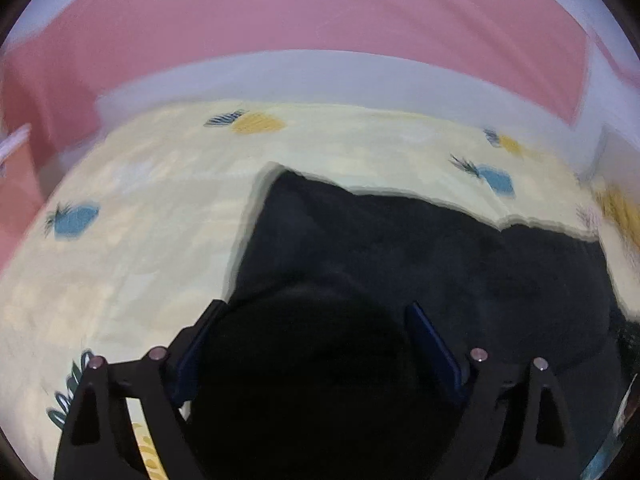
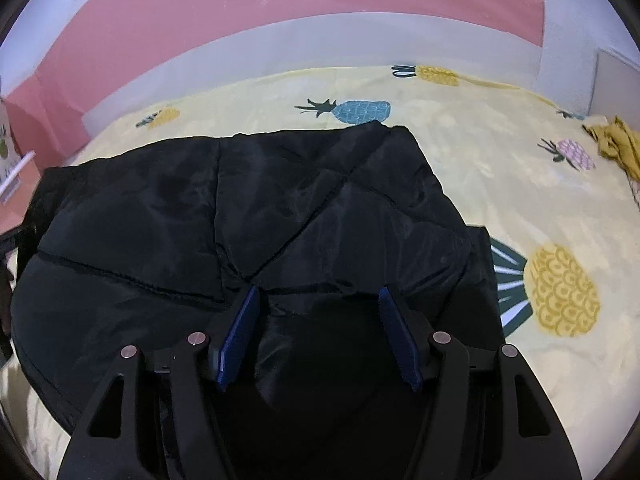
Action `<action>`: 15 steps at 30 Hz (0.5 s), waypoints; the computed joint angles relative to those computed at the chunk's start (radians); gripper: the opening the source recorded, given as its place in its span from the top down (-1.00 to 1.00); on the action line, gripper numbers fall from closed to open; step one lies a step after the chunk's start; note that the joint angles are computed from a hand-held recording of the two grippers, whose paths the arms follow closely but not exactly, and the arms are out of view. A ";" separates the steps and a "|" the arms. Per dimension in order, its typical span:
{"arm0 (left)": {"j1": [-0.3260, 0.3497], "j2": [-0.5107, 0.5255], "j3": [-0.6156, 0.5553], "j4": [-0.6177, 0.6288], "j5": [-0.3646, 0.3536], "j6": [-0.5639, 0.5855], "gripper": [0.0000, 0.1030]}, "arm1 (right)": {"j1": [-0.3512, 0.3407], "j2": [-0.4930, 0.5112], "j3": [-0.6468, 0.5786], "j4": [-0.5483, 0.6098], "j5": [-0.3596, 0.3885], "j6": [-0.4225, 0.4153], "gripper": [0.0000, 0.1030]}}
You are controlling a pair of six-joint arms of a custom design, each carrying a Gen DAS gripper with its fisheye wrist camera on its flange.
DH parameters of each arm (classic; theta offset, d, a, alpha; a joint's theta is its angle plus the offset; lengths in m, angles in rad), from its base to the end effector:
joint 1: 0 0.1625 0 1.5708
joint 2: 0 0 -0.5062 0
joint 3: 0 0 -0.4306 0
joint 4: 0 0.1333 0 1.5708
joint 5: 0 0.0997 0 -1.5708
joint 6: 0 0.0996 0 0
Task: Fold large clothes
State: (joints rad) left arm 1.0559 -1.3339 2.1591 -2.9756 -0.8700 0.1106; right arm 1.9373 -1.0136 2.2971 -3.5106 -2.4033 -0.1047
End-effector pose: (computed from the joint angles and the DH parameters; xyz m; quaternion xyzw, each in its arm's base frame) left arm -0.0921 -0.5638 0.3291 0.1836 0.8866 -0.3290 0.2684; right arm 0.2383 -0.4544 0.1869 0.0754 -0.8723 0.3422 0.3410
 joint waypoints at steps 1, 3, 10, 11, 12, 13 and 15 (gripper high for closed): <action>0.024 -0.014 -0.024 0.034 -0.030 -0.036 -0.75 | -0.005 -0.007 -0.001 0.014 0.011 0.001 -0.20; 0.051 -0.033 -0.058 0.063 -0.020 -0.079 -0.75 | -0.016 -0.017 0.004 0.015 0.040 0.000 -0.21; 0.004 -0.126 -0.041 0.002 -0.053 -0.027 -0.72 | 0.012 -0.047 0.018 -0.034 0.060 0.026 -0.21; -0.009 -0.129 -0.038 -0.006 -0.074 -0.010 -0.72 | 0.021 -0.052 0.020 -0.068 0.066 0.019 -0.21; -0.022 -0.127 -0.036 -0.007 -0.095 0.007 -0.72 | 0.026 -0.057 0.018 -0.090 0.069 0.017 -0.21; -0.027 -0.112 -0.040 -0.014 -0.113 0.029 -0.72 | 0.029 -0.058 0.013 -0.095 0.069 0.018 -0.21; -0.031 -0.058 -0.047 -0.035 -0.103 0.095 -0.72 | 0.029 -0.056 -0.016 -0.072 0.049 0.020 -0.21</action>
State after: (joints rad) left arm 1.0252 -1.3920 2.1116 -3.0108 -0.9729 0.2057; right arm 1.9668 -1.0700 2.2815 -3.5821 -2.3538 -0.0847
